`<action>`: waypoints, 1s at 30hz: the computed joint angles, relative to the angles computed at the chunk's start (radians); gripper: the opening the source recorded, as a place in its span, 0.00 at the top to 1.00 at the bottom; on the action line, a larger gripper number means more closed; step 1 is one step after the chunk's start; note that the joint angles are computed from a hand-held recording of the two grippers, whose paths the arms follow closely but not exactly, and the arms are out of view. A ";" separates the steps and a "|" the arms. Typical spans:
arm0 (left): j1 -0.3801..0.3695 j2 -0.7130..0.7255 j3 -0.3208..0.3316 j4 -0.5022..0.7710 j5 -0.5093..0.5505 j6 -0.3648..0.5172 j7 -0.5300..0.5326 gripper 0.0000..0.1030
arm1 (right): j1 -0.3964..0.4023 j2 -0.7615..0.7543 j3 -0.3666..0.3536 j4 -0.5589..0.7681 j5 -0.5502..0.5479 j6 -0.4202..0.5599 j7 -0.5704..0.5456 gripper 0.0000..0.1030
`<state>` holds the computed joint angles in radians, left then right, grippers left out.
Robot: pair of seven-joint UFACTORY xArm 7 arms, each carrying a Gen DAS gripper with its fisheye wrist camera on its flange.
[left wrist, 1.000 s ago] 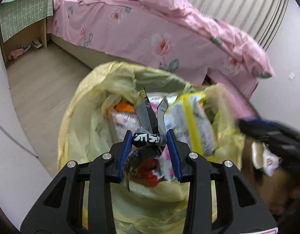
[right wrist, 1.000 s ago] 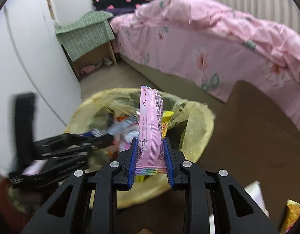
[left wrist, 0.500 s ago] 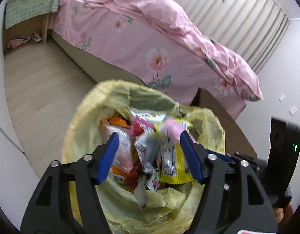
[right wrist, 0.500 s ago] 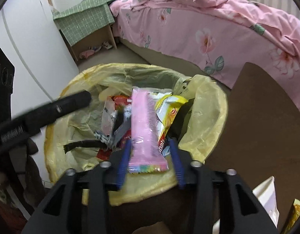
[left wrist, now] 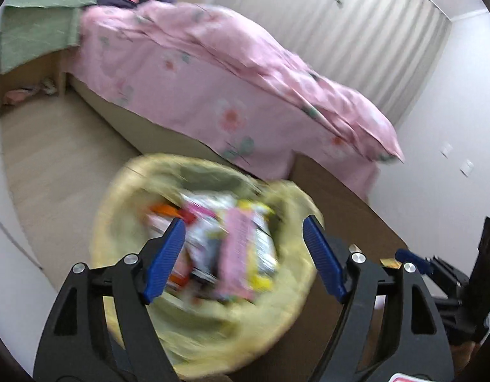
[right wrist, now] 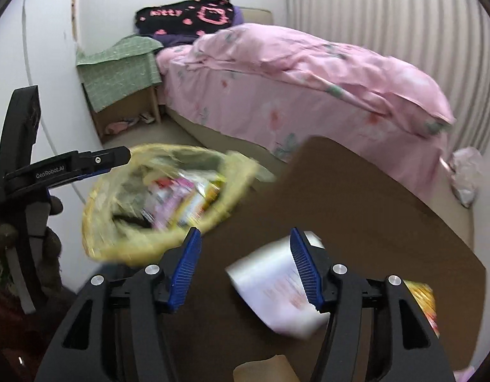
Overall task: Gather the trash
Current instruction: 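Grasp the white paper cup with the left gripper while the right grasps the gold snack bag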
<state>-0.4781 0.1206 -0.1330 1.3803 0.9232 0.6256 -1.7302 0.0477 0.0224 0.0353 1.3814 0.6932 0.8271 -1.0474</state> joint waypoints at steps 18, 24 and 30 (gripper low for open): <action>-0.104 0.585 -0.094 0.725 -0.615 0.037 0.695 0.30 | -0.176 -0.082 -0.144 -0.178 0.041 -0.092 -0.075 0.34; -0.158 0.748 0.032 1.002 -0.681 0.139 0.666 0.40 | -0.174 -0.111 -0.159 -0.252 0.121 -0.140 -0.138 0.34; -0.192 0.822 0.114 1.140 -0.739 0.155 0.717 0.65 | -0.160 -0.145 -0.158 -0.312 0.135 -0.196 -0.168 0.34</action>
<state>-0.6706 0.9429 -0.0190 2.5199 0.1840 0.7805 -1.0136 -0.1123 -0.1228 -0.1225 1.0690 0.8286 0.6308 -1.2155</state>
